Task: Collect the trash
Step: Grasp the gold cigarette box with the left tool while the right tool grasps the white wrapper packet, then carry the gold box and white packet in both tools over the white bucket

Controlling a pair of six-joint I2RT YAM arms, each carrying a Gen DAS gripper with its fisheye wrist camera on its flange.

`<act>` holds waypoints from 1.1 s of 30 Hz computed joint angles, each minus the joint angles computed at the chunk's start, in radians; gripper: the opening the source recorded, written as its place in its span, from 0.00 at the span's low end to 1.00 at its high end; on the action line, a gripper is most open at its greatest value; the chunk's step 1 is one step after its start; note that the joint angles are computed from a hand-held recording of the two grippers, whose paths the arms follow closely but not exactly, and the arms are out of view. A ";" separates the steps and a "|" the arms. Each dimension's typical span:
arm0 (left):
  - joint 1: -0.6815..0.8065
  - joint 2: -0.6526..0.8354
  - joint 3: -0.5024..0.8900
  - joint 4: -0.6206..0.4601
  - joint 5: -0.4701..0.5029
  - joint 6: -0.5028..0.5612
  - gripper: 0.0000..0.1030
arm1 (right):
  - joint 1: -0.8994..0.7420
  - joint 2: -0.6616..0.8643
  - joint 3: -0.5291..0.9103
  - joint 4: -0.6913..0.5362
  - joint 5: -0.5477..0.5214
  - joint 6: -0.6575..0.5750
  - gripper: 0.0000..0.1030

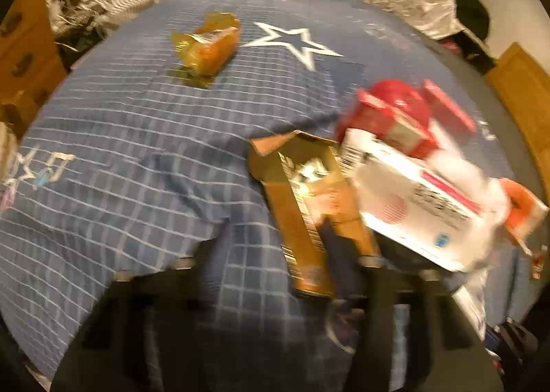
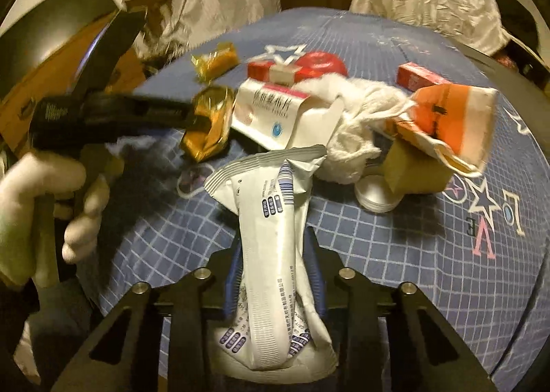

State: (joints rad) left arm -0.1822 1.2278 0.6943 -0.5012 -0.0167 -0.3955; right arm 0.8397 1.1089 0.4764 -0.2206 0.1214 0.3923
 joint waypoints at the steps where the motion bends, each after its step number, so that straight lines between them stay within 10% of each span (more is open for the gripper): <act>1: 0.002 -0.015 -0.005 -0.002 0.019 0.005 0.19 | 0.008 -0.026 -0.010 0.000 0.008 0.014 0.32; 8: -0.061 -0.257 -0.089 -0.046 -0.017 0.008 0.17 | 0.165 -0.251 -0.024 -0.100 0.231 0.104 0.32; 14: -0.427 -0.517 -0.035 -0.232 -0.396 -0.105 0.17 | 0.284 -0.383 0.018 -0.205 0.470 0.151 0.32; 23: -1.056 -0.454 0.138 -0.549 -0.998 -0.524 0.17 | 0.615 -0.426 0.186 -0.509 0.937 0.350 0.33; 33: -1.249 -0.325 0.227 -0.788 -1.164 -0.818 0.17 | 0.835 -0.278 0.370 -0.960 1.139 0.794 0.33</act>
State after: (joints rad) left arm -1.4309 0.9023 0.9213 -1.2892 -1.1807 -1.2134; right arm 1.6747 0.8314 0.8467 -1.1804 1.2600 1.1868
